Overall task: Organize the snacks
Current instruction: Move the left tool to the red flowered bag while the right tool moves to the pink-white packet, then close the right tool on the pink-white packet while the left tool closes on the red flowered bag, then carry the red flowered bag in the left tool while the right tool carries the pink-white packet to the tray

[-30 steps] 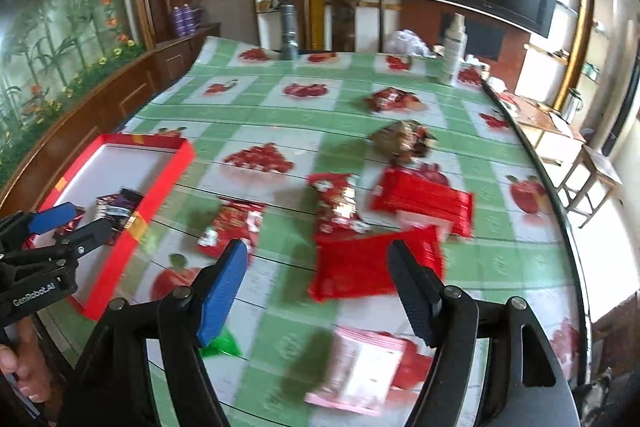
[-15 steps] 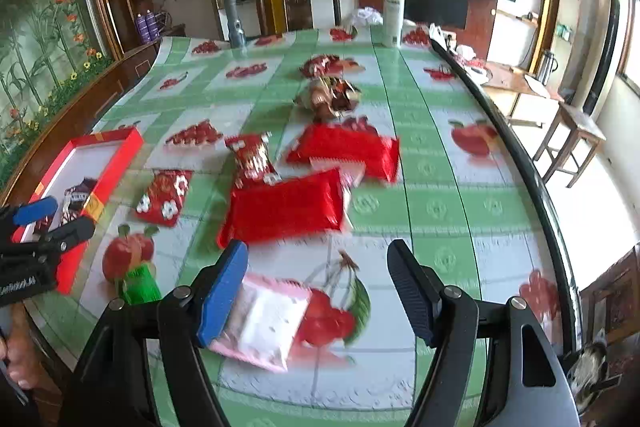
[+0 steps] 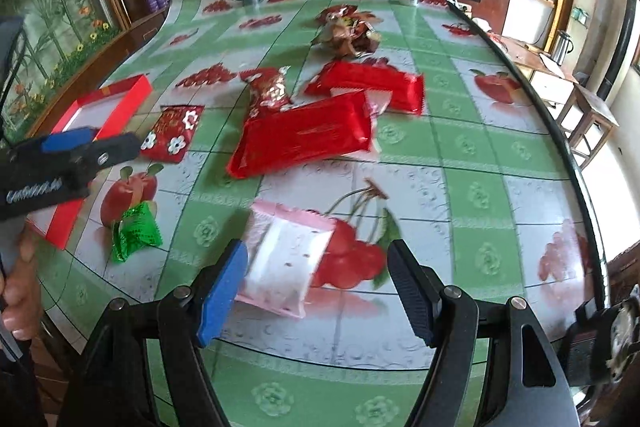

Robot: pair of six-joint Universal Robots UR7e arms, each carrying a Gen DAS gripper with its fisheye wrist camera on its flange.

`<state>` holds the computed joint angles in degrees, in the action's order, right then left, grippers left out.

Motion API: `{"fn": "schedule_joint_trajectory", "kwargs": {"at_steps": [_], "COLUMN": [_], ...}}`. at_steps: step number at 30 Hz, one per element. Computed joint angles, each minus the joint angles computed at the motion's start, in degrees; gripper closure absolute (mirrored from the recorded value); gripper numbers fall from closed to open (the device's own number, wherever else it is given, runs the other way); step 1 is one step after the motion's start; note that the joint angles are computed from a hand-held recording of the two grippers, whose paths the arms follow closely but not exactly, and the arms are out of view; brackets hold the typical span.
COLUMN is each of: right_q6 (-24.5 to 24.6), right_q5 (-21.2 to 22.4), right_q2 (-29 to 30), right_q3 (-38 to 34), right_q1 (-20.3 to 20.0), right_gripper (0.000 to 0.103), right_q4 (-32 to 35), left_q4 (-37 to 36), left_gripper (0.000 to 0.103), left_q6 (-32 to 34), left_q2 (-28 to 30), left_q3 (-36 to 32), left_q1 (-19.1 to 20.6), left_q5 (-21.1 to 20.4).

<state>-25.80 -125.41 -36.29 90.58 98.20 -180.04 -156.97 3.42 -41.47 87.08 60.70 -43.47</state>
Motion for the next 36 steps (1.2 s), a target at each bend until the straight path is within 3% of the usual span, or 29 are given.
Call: {"fn": "schedule_joint_trajectory", "kwargs": {"at_steps": [5,9,10,11,12,13,16,20,27,36], "right_q6": [0.76,-1.93,-2.71,-2.66,-3.32,-3.95,-5.26,-4.26,-2.26,-2.32], "right_q5": [-1.48,-5.29,-5.66,-5.49,-5.88,-6.09,-6.13,-4.59,-1.59,0.75], "right_q2": [1.99,4.28,4.47,4.29,4.35,4.47,4.34,3.65,1.49,-0.58], "right_q3": [-1.58,-3.02,-3.13,-3.15,-3.26,-3.44,-3.53,-3.37,-1.62,0.69], "right_q1": [0.55,0.81,0.77,0.68,0.72,0.74,0.51,0.08,-0.12,0.64], "right_gripper": [0.031,0.031,0.034,0.041,0.055,0.059,0.064,0.066,0.067,0.068], "right_q4": [2.35,-0.13,-0.97,-0.85,-1.57,-2.03,-2.80,-2.11,-2.08,-3.72], "left_q4": [2.17,5.16,5.93,7.01,8.38,9.67,8.82,6.69,4.24,-2.26], "left_gripper": [0.014,0.014,0.014,0.014,0.014,0.015,0.026,0.059,0.070,0.072], "left_q6": [1.65,1.85,1.76,1.37,0.79,0.18,-0.06,1.17,-1.41,-0.79], "left_q2": [3.43,6.27,6.94,7.58,8.20,8.70,8.49,8.09,4.91,0.19], "left_q3": [-4.48,-8.50,-9.49,-10.54,-11.72,-12.85,-13.33,-12.22,-8.65,-1.60], "left_q1": [0.68,1.57,1.87,2.20,2.61,3.12,3.78,3.42,3.87,2.03], "left_q5": [0.64,1.88,2.25,2.55,2.62,1.97,-1.03,-1.66,-7.43,-6.58]}}
